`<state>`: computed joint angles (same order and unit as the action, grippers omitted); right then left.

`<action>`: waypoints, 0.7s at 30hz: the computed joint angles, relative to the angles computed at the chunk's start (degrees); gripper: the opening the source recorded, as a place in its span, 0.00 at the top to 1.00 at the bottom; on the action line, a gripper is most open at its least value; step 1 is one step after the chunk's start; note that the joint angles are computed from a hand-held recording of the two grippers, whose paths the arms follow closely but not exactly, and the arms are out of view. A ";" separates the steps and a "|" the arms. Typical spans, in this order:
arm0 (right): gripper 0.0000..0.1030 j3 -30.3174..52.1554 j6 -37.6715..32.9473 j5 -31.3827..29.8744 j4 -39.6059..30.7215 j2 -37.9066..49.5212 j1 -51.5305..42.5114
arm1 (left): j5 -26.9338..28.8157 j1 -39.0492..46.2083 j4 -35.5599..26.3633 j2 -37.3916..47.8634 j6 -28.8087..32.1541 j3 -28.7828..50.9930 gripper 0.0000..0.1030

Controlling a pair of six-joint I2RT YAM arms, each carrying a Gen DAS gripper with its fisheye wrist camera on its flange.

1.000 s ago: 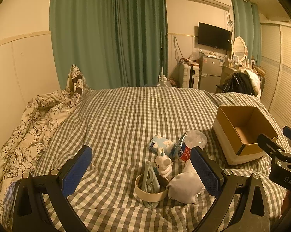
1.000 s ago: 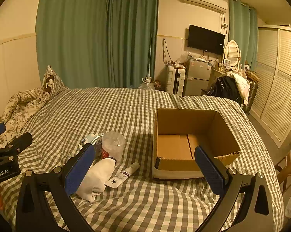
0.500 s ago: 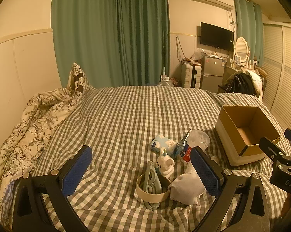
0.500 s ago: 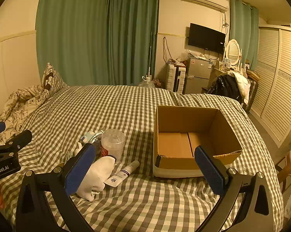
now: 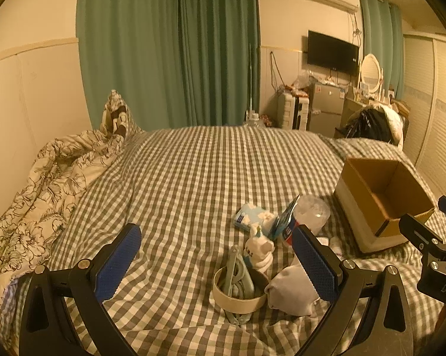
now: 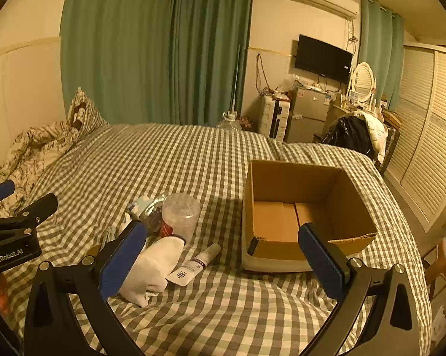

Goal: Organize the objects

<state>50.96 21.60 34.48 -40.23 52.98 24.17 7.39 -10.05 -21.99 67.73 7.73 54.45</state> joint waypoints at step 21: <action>0.00 0.88 1.28 -13.23 1.87 17.98 -8.35 | -2.16 -2.79 -5.55 25.41 8.54 4.26 0.00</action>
<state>51.84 22.88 21.24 -38.36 70.96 15.82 5.22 -12.84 -27.54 93.14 16.27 58.70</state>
